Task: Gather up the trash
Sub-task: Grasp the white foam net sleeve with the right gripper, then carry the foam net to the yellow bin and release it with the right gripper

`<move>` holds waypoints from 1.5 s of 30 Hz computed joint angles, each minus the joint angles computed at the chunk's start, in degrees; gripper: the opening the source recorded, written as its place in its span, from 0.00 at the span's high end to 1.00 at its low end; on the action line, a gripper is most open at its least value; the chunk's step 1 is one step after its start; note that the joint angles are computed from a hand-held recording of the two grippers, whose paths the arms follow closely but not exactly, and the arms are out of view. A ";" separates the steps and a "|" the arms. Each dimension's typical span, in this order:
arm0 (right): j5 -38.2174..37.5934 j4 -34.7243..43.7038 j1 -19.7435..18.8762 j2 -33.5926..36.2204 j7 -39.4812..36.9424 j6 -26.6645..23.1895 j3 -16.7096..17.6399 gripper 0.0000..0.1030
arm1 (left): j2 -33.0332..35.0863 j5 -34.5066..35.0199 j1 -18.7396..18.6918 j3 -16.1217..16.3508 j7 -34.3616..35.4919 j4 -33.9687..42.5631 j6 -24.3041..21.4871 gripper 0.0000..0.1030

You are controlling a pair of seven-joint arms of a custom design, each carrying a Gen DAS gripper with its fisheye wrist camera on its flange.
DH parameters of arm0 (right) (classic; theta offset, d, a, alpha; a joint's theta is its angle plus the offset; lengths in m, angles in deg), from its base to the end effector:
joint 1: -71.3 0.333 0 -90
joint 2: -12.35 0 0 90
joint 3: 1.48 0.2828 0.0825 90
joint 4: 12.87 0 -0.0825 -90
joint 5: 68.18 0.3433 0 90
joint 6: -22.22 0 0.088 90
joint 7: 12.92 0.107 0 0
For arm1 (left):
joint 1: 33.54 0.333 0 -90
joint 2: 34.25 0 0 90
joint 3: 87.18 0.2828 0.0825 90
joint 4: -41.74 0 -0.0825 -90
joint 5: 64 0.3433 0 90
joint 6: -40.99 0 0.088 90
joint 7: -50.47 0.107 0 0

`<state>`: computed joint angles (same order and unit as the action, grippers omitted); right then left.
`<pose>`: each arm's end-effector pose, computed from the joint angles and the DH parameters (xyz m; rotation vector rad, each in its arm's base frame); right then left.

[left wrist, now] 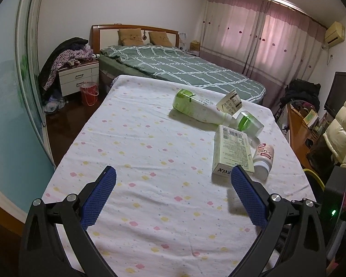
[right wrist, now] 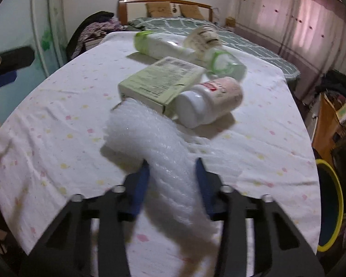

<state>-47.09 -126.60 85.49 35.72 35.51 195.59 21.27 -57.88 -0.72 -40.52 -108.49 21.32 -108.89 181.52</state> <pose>0.5167 0.3302 0.3402 -2.3522 0.7733 -0.3358 0.3522 -0.1861 0.3903 -2.1316 0.9179 -0.6686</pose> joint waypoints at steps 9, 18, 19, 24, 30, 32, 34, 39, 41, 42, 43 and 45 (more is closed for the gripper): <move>15.49 -1.10 -7.22 -4.22 -11.27 -5.60 6.34 0.79 | 1.03 0.41 -0.25 0.04 -0.08 0.66 0.13 0.05; 32.27 -0.46 -8.93 -8.58 -21.24 -4.61 5.05 0.79 | 4.26 1.47 -0.71 0.56 0.31 2.62 1.23 0.05; 31.69 0.20 -7.91 -8.04 -20.08 -3.83 3.60 0.79 | 4.84 1.63 -0.83 0.65 0.43 3.04 1.35 0.05; 22.84 3.86 -1.39 -3.89 -5.91 0.47 -7.41 0.79 | 8.83 2.56 -1.72 1.37 1.93 6.14 1.92 0.05; 7.53 9.43 5.92 2.84 18.93 0.94 -23.60 0.78 | 13.52 2.92 -3.02 3.02 4.21 10.06 2.04 0.05; 3.61 11.73 8.78 5.29 26.24 -0.14 -29.32 0.78 | 15.10 2.98 -3.43 3.62 4.99 11.46 2.15 0.05; 1.47 12.97 9.12 6.66 30.15 -0.90 -31.51 0.77 | 16.67 3.11 -3.84 4.25 5.78 12.84 2.26 0.05; -3.57 15.54 10.72 9.58 38.91 -1.94 -35.61 0.70 | 21.55 3.22 -5.00 5.99 9.10 17.55 2.63 0.05; -5.24 15.90 11.06 10.35 41.74 -1.55 -36.65 0.66 | 22.97 3.04 -5.58 6.63 10.32 19.04 2.60 0.05; -6.02 15.86 10.97 10.47 42.68 -1.36 -36.82 0.61 | 24.02 2.89 -5.79 6.99 11.19 20.08 2.64 0.05; -6.87 16.04 11.10 10.77 43.90 -1.32 -37.26 0.58 | 24.54 2.82 -6.05 7.34 11.62 20.61 2.72 0.05; -7.99 16.28 10.00 10.87 44.90 -1.65 -36.35 0.50 | 25.93 2.59 -6.42 8.06 12.81 21.97 2.99 0.05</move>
<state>-55.08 -110.33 95.49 46.59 80.41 193.94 -15.08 -31.95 1.88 -46.94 -100.43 34.12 -86.93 184.52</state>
